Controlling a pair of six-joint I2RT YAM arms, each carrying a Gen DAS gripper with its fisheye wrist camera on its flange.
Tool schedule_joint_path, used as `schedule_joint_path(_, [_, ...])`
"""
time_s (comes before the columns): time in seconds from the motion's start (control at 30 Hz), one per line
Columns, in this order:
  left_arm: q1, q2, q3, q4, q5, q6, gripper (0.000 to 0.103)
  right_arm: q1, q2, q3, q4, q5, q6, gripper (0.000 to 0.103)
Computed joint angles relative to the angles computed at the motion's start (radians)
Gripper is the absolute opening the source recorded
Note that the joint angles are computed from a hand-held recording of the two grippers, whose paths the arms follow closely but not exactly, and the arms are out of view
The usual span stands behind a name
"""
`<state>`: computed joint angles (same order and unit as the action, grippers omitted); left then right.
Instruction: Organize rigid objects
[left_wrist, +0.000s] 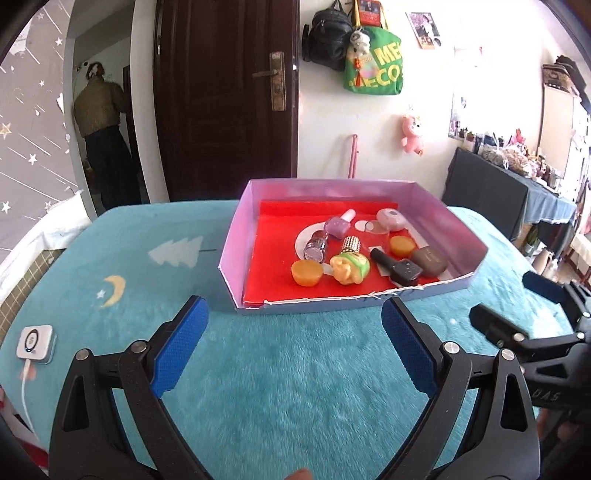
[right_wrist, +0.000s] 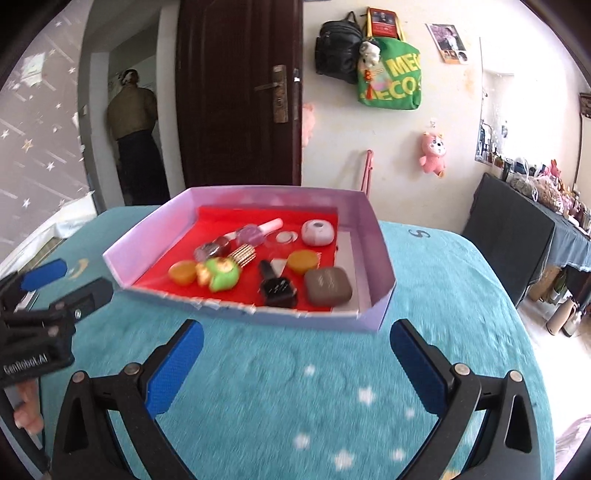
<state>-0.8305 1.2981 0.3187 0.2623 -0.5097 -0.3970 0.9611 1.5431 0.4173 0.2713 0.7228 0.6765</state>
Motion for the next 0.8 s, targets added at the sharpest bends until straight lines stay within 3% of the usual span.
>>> schedule_joint_path(0.17, [-0.086, -0.161, 0.001, -0.193, -0.082, -0.064, 0.096, 0.069, -0.054, -0.001, -0.09, 0.043, 0.075, 0.103])
schedule_joint_path(0.27, [-0.089, -0.194, 0.005, -0.257, -0.062, -0.104, 0.096, 0.089, -0.079, 0.012, -0.164, 0.052, 0.119, 0.103])
schedule_joint_path(0.33, [-0.075, -0.154, -0.003, -0.238, -0.036, -0.109, 0.096, 0.083, -0.077, 0.024, -0.206, 0.034, 0.139, 0.103])
schedule_joint_path(0.43, [-0.027, 0.022, 0.003, -0.139, 0.033, -0.103, 0.096, 0.041, -0.01, 0.044, -0.225, -0.019, 0.154, 0.103])
schedule_joint_path(0.6, [0.038, 0.347, 0.05, 0.028, 0.099, -0.1, 0.096, -0.042, 0.173, 0.067, -0.157, -0.153, 0.159, 0.103])
schedule_joint_path(0.8, [0.077, 0.478, 0.089, 0.089, 0.164, -0.078, 0.096, -0.092, 0.245, 0.075, -0.134, -0.217, 0.167, 0.103])
